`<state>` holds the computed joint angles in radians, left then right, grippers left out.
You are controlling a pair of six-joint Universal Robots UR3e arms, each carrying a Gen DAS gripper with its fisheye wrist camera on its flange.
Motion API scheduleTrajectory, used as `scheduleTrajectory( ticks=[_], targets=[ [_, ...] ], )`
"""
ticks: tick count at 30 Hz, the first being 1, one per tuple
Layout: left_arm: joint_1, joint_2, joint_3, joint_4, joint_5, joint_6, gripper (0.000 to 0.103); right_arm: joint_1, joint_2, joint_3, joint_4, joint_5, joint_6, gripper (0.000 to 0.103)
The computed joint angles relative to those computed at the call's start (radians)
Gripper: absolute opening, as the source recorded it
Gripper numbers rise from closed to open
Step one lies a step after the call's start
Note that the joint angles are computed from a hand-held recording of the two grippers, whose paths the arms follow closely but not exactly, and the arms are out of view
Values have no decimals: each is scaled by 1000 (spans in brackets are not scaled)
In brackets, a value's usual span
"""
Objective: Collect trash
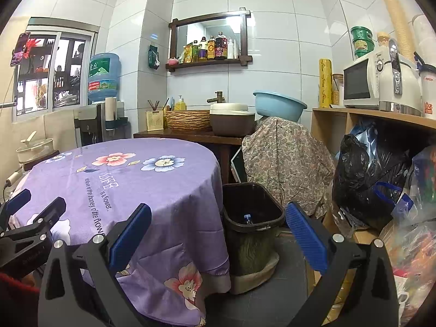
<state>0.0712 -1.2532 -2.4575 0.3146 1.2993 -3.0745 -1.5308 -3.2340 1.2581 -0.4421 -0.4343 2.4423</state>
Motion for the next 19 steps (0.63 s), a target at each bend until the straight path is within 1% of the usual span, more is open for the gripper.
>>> scheduleTrajectory(
  ticks=[12,15,19],
  targets=[
    [-17,-9,7,1,23,-3,97,-1,4,-10,9,-1,-2,98],
    [-18,-4,16,-26,15,-1,97,-1,10,-20,21,-1,-9,98],
    [-24,-10,20,-22,22,-3,97,2,-1,-9,17,2,-7,98]
  ],
)
